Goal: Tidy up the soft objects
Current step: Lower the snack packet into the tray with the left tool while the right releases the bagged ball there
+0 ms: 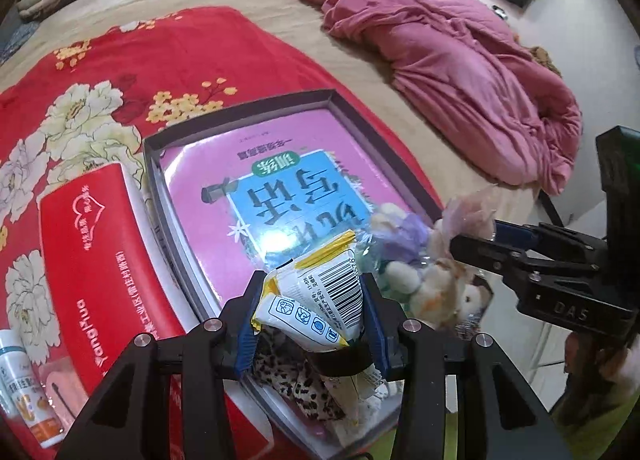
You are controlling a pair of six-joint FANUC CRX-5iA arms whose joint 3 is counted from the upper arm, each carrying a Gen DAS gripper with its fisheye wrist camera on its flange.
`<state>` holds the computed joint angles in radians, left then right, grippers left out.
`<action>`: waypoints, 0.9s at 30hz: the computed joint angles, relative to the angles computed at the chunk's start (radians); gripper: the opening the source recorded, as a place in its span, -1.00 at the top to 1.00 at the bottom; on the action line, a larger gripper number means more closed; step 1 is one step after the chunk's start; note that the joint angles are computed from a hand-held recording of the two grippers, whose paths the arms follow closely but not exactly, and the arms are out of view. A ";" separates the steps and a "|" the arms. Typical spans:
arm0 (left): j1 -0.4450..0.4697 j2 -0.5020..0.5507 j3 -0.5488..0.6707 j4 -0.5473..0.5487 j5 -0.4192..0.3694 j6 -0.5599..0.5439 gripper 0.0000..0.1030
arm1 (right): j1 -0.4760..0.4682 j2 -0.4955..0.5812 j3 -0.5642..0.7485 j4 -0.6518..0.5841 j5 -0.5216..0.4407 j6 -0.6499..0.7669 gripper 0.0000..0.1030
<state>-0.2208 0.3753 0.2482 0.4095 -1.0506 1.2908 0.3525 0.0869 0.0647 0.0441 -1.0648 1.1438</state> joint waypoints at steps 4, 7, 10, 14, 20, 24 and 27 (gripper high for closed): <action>-0.010 0.015 0.013 -0.024 0.012 0.008 0.08 | -0.013 0.024 0.018 -0.014 -0.018 0.018 0.05; -0.021 0.028 0.036 -0.051 0.011 0.016 0.07 | -0.022 0.039 0.035 -0.028 -0.026 0.024 0.05; -0.031 0.035 0.050 -0.075 0.012 0.020 0.06 | -0.023 0.046 0.043 -0.026 -0.029 0.022 0.04; -0.039 0.045 0.068 -0.094 0.002 0.021 0.04 | -0.017 0.054 0.047 -0.014 -0.033 0.016 0.01; -0.049 0.050 0.087 -0.125 -0.014 0.030 -0.01 | -0.006 0.048 0.025 0.012 -0.010 -0.006 -0.13; -0.049 0.052 0.093 -0.130 -0.026 0.031 -0.04 | -0.003 0.034 0.004 0.040 0.013 -0.034 -0.25; -0.045 0.047 0.086 -0.117 -0.026 0.031 -0.21 | 0.000 0.028 -0.001 0.058 0.017 -0.046 -0.25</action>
